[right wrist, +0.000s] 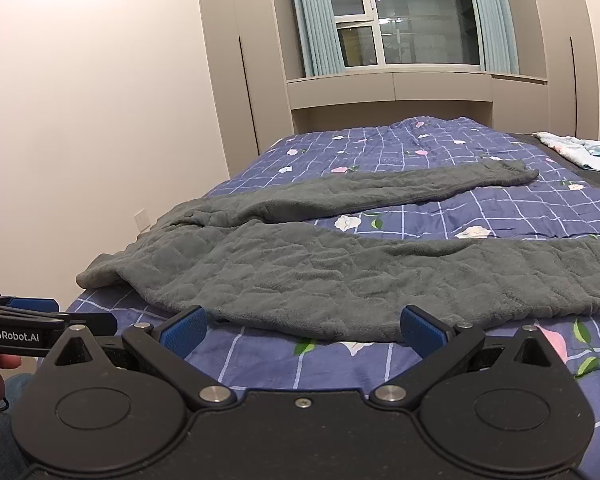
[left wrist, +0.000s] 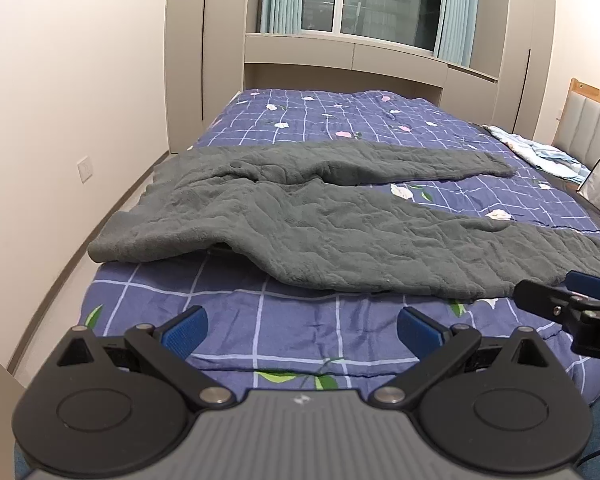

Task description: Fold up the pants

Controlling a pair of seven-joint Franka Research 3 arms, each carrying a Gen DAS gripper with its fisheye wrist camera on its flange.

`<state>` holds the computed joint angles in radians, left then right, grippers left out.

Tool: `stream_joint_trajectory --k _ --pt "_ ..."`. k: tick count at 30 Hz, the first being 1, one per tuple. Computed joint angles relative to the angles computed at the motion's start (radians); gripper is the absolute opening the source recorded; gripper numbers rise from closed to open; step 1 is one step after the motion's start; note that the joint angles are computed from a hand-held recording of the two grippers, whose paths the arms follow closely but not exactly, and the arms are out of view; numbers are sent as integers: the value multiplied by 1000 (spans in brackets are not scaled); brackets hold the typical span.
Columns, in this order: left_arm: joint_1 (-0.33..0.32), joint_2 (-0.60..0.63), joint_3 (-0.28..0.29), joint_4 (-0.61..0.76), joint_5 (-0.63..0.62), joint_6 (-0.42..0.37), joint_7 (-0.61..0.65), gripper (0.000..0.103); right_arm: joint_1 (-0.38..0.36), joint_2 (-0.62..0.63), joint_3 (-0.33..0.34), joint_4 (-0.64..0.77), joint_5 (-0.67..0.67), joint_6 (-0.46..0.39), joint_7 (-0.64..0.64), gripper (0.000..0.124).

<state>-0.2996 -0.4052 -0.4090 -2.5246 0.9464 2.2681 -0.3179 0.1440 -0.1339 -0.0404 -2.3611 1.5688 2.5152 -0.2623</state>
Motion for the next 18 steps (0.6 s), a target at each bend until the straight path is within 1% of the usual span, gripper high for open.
stream_joint_trajectory --k 6,11,13,18 --pt "3 2 18 0 -25 23 29 103 -5 11 -4 14 -65 -28 67 103" --pt "16 2 50 -1 -77 64 82 103 -14 40 -6 53 -127 -59 120 103" --pt "28 5 56 5 -94 66 110 103 -17 60 -4 78 -152 -75 139 103" --pt "64 20 81 38 -121 47 209 103 -21 118 11 153 -202 -81 161 103"
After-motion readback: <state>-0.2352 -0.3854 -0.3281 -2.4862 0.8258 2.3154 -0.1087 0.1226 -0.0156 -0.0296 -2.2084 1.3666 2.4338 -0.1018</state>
